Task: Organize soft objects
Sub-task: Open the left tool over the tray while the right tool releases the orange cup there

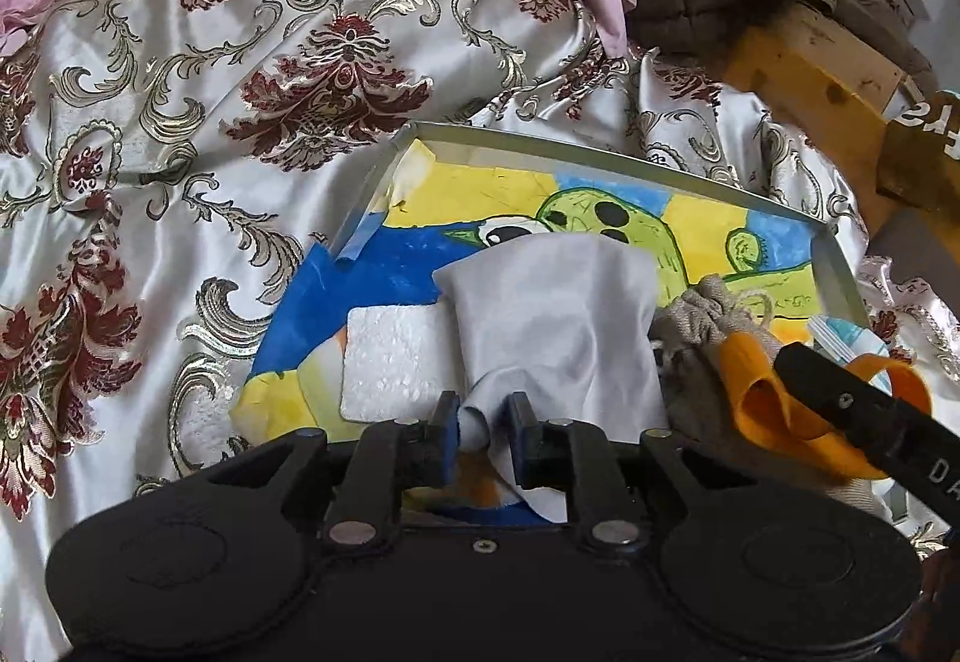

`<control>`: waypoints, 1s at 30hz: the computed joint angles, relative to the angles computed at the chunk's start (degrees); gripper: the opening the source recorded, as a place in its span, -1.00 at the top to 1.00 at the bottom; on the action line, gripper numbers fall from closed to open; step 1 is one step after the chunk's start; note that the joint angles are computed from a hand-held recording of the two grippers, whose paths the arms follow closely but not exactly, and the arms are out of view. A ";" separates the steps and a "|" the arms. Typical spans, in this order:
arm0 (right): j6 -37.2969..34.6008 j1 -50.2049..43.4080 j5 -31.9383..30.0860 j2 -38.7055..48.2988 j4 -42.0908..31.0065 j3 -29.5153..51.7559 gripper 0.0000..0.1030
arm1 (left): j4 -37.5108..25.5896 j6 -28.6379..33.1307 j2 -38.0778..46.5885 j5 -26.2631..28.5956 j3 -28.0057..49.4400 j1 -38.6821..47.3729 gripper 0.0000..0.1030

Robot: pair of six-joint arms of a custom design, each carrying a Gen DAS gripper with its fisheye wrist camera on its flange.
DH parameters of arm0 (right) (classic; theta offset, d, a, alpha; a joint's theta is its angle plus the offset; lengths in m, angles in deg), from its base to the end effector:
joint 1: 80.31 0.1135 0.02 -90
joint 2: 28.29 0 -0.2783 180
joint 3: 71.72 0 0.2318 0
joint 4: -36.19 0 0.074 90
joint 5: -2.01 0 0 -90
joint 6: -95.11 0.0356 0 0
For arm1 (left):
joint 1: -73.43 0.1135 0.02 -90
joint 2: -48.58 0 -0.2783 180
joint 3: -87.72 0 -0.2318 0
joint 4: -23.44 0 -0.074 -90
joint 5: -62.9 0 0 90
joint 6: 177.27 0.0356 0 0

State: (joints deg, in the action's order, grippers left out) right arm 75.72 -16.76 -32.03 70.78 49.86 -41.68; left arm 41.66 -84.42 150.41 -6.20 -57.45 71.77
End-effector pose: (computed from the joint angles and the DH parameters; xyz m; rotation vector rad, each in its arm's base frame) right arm 0.1156 0.1661 0.0946 0.4597 2.0012 0.1627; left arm 0.2378 -0.0196 0.0918 0.2593 2.3783 -0.4308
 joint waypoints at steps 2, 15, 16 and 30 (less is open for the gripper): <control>1.07 0.54 0.45 -0.87 -1.73 0.15 -0.24 | -0.65 -0.06 -1.16 -0.12 -0.34 -0.01 0.46; 7.56 3.79 2.97 -2.98 -9.90 0.38 -0.57 | -5.15 0.16 -10.52 1.43 -4.13 1.90 -0.05; 8.05 4.12 3.22 -2.96 -11.11 0.80 -0.58 | -5.55 0.26 -11.07 1.48 -4.30 1.95 -0.06; 7.89 3.96 1.90 4.79 -26.55 10.43 -0.61 | -4.54 0.97 -11.19 2.15 -5.66 2.40 -0.09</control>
